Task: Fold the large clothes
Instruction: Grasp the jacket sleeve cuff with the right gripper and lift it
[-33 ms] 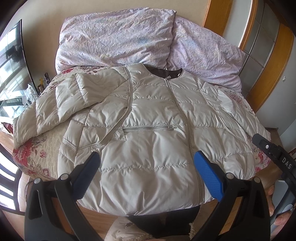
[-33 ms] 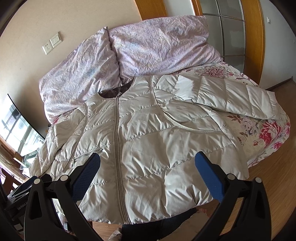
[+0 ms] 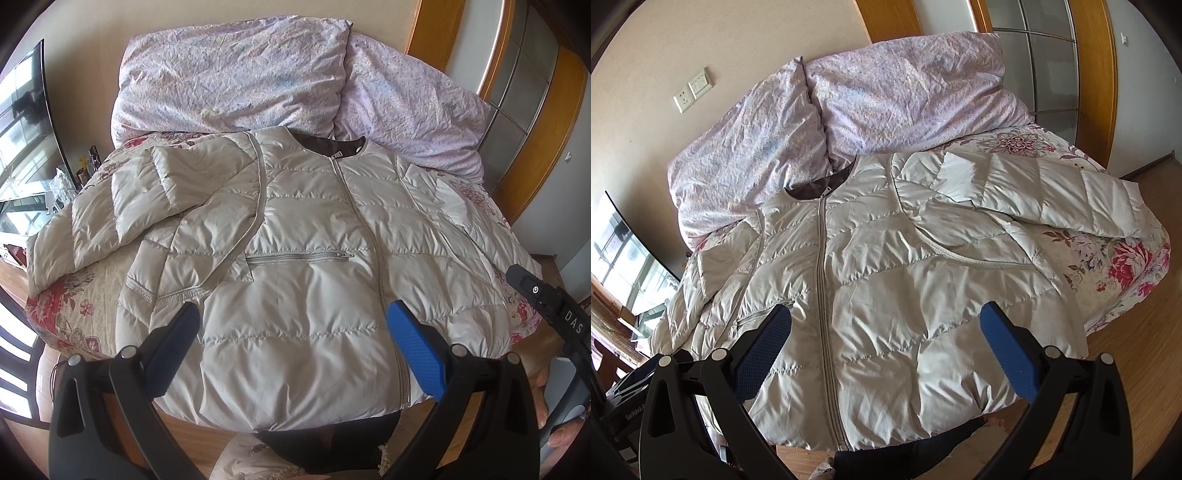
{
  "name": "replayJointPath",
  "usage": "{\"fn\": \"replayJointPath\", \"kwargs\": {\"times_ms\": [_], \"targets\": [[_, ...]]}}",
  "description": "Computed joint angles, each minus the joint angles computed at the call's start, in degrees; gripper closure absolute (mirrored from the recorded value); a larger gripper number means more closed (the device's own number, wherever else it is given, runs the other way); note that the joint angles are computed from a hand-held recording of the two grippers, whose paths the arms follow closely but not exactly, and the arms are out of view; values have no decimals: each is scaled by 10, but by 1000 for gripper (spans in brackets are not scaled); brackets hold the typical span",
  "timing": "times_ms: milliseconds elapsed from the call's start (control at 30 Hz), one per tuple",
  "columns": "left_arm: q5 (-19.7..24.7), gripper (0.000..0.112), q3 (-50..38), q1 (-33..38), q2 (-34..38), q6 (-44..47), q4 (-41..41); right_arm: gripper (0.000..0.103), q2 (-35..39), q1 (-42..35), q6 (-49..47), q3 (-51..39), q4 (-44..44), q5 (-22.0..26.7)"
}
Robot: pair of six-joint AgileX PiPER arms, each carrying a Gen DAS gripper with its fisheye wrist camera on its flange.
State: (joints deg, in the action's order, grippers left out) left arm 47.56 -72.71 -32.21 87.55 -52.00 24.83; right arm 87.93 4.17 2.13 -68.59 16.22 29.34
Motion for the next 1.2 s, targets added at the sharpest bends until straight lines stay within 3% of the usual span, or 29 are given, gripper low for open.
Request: {"fn": "replayJointPath", "kwargs": {"times_ms": [167, 233, 333, 467, 600, 700, 1033, 1133, 1200], "targets": [[3, 11, -19, 12, 24, 1, 8, 2, 26, -52, -73, 2, 62, -51], [4, 11, -27, 17, 37, -6, 18, 2, 49, -79, -67, -16, 50, -58], [-1, 11, -37, 35, 57, 3, 11, 2, 103, -144, -85, -60, 91, -36], [-16, 11, -41, 58, 80, 12, 6, 2, 195, -243, -74, -139, 163, 27], [-34, 11, -44, 80, 99, 38, -17, 18, 276, -319, -31, -210, 196, 77], [-56, 11, -43, 99, 109, 80, -60, 25, 322, -362, -21, -248, 243, 100], [-134, 11, -31, 143, 127, 208, -201, 39, 395, -408, -22, -317, 324, 101], [-152, 11, -26, 150, 130, 218, -221, 47, 413, -414, -17, -337, 337, 95], [-166, 11, -20, 155, 132, 215, -225, 59, 424, -415, 7, -355, 321, 89]]}}
